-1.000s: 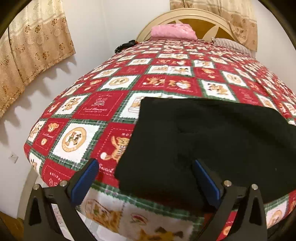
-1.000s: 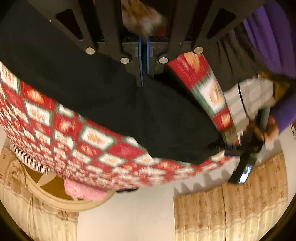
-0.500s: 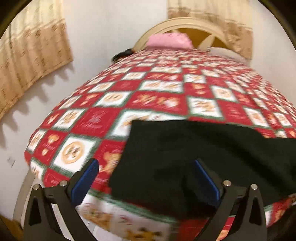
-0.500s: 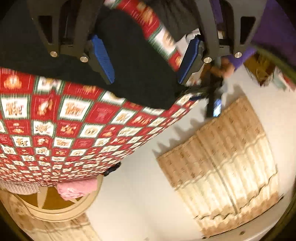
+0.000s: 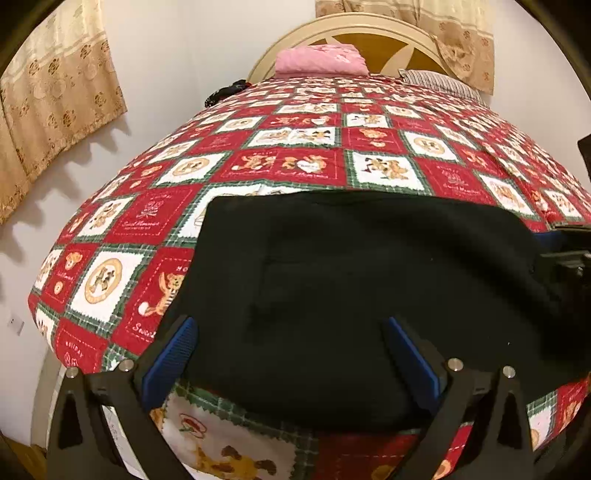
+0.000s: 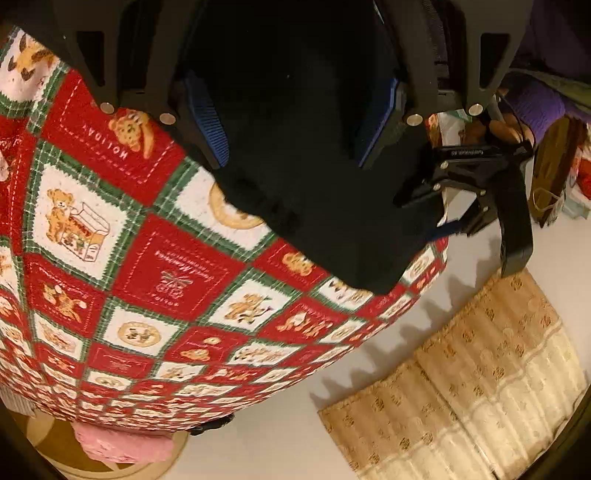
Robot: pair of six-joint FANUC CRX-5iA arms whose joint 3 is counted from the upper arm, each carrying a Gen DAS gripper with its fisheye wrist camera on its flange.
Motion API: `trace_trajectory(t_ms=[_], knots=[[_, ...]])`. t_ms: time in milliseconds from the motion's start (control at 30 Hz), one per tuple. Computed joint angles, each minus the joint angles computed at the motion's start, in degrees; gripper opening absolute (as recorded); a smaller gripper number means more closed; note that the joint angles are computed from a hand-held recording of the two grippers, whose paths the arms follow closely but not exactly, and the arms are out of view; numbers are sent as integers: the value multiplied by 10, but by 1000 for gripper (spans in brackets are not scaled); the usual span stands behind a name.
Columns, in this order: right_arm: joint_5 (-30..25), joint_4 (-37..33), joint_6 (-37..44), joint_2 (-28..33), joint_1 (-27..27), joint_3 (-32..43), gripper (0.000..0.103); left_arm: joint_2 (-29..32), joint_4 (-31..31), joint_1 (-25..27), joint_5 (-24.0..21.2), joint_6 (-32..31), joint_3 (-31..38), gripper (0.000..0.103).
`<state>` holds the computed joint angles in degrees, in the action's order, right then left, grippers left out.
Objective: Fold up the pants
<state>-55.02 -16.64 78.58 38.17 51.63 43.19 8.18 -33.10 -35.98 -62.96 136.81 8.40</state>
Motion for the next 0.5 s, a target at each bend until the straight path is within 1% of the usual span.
trace_trajectory(t_ms=[100,133,200,300,333,400,433,500], knots=[[-70,-96,51,9,-21,44,72,0,9,5,7,-4,-3,103],[-85,-96,53,14,-20,54,72,0,9,4,8,-5,-3,103],[-94,-79,50,20,-15,64,72,0,13,7,10,-9,-3,103],[-88,-64,34,42,-16,89,72,1,19,11,12,-12,-3,103],[-93,-78,29,52,-22,103,72,1,20,11,12,-13,-2,103],[-123,-147,25,80,-42,154,72,1,23,12,11,-16,-2,103],[-148,-202,33,100,-55,190,72,0,26,13,11,-16,-3,103],[-177,-256,42,122,-66,230,72,1,27,14,10,-16,-2,103]])
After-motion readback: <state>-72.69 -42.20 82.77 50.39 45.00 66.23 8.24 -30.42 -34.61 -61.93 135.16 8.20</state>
